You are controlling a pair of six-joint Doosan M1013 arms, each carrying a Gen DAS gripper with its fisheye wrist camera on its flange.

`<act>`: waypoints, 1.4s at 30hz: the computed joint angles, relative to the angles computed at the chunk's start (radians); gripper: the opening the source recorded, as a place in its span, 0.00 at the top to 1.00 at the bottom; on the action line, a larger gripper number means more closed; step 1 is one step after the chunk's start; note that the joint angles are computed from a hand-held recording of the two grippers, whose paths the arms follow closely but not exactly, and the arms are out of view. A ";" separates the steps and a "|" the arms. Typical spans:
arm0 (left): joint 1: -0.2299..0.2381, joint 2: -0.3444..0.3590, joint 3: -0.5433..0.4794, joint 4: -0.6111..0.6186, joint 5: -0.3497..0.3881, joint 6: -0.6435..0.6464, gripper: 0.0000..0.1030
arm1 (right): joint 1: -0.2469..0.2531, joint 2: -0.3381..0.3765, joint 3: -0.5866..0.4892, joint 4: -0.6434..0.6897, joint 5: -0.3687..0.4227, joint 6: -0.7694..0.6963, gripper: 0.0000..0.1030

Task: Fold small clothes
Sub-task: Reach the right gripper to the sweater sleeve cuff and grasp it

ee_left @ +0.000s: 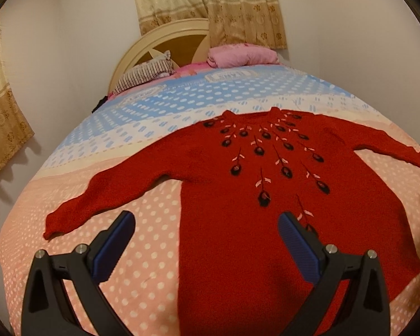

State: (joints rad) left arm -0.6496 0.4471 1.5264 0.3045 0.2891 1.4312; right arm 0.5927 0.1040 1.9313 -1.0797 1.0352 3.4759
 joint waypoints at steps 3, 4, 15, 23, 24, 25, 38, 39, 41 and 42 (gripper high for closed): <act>-0.005 0.027 -0.032 -0.015 0.022 0.019 0.00 | -0.032 -0.007 0.014 0.021 -0.025 -0.001 0.01; -0.007 0.038 -0.044 -0.020 0.031 0.028 0.00 | -0.046 -0.012 0.021 0.029 -0.038 -0.002 0.01; -0.018 0.128 -0.153 0.011 0.077 0.020 0.00 | -0.198 -0.083 0.102 0.106 -0.076 0.015 0.01; -0.021 0.175 -0.213 0.050 0.101 -0.011 0.00 | -0.338 -0.162 0.189 0.172 -0.110 0.035 0.01; -0.021 0.179 -0.217 0.054 0.102 -0.012 0.00 | -0.347 -0.175 0.200 0.173 -0.100 0.045 0.01; -0.022 0.184 -0.221 0.065 0.104 -0.021 0.00 | -0.356 -0.192 0.214 0.178 -0.081 0.054 0.01; -0.024 0.212 -0.254 0.025 0.144 0.002 0.00 | -0.456 -0.294 0.339 0.300 -0.146 0.043 0.23; -0.024 0.213 -0.256 0.022 0.146 0.005 0.00 | -0.464 -0.293 0.345 0.310 -0.167 0.037 0.29; -0.024 0.213 -0.256 0.020 0.148 0.007 0.00 | -0.479 -0.285 0.349 0.336 -0.220 0.007 0.39; -0.024 0.213 -0.256 0.020 0.148 0.007 0.00 | -0.489 -0.279 0.351 0.359 -0.245 -0.016 0.48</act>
State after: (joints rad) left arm -0.6736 0.6596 1.2700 0.3245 0.4374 1.4381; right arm 0.1038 -0.1748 2.2825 -0.7206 0.7902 3.4596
